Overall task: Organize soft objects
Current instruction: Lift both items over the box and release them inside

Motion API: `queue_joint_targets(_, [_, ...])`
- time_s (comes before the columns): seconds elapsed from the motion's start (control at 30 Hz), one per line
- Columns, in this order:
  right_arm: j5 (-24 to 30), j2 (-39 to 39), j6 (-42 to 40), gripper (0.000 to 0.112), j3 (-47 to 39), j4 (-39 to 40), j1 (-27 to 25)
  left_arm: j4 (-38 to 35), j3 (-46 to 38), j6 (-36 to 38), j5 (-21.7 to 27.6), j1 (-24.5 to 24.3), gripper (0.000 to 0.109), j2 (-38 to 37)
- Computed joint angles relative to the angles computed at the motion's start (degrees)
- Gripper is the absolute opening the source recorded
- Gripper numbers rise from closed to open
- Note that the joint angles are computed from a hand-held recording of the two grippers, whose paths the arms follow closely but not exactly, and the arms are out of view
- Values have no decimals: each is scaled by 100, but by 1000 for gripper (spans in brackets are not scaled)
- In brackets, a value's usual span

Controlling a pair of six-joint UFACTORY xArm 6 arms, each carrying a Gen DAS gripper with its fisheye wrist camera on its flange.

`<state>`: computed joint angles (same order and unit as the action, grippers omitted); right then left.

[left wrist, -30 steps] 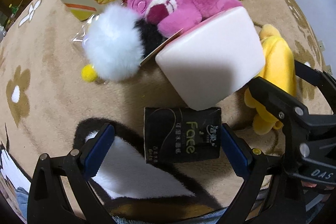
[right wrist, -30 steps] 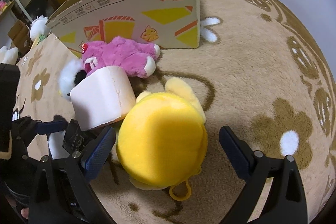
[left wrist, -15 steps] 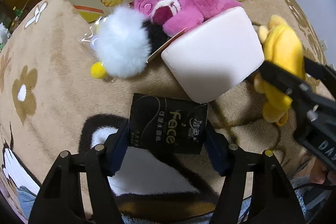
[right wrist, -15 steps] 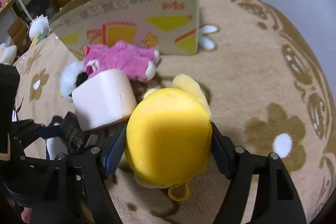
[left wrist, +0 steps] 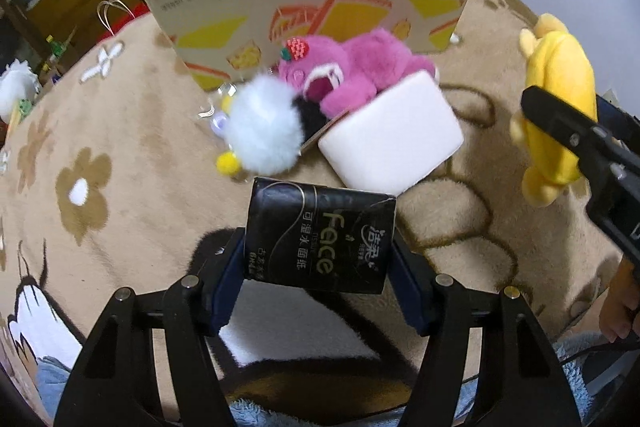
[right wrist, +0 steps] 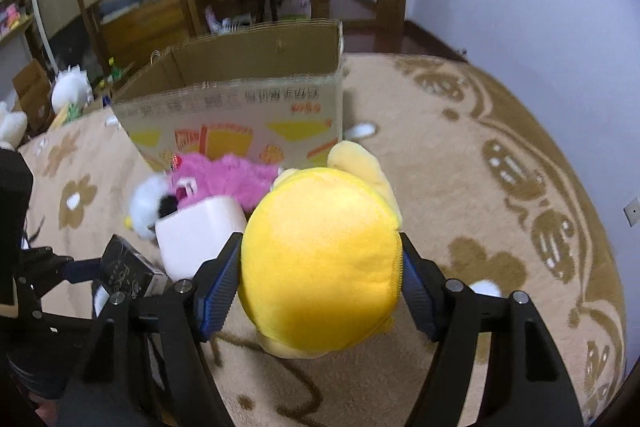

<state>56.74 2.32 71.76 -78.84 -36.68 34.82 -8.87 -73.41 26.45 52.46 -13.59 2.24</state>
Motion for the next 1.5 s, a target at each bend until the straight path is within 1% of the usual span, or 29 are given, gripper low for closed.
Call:
queue_joint_targets(0.1, [-46,-173,254,76,117,-339,38,-20,113,-14,-199,2,65,-182])
queue_joint_targets(0.27, [-27,-262,498,76,103,-779,171,-175,439,50,-880,11,65,-556])
queue_joint_targets(0.47, [178,-299,697,76,-5,-1434,431,-671,764,191,-1636,33,65,-997])
queue_joint_targets(0.57, [251,-286,767,76,-45,-1682,500,-1012,831,357,-2047,78,65,-1013])
queue_joint_targets(0.63, [260,-292,818,76,-46,-1809,524,-1252,730,505,-2210,143,65,-902])
queue_joint_targets(0.87, [221,-349,945,76,-20,-2162,494,-1301,678,543,-2731,112,65,-793])
queue_joint_targets(1.13, [160,-305,963,76,-119,-2405,410,-1486,537,938,-3065,-14,65,-654])
queue_joint_targets(1.3, [118,-139,915,76,-325,-2517,351,-1756,214,1139,-3003,-50,65,-465])
queue_joint_targets(1.43, [-100,12,790,76,-535,-2569,213,-1831,-166,1171,-2959,-65,65,-225])
queue_joint_targets(1.5, [-230,99,676,76,-654,-2557,136,-1832,-350,1187,-3054,-86,65,-85])
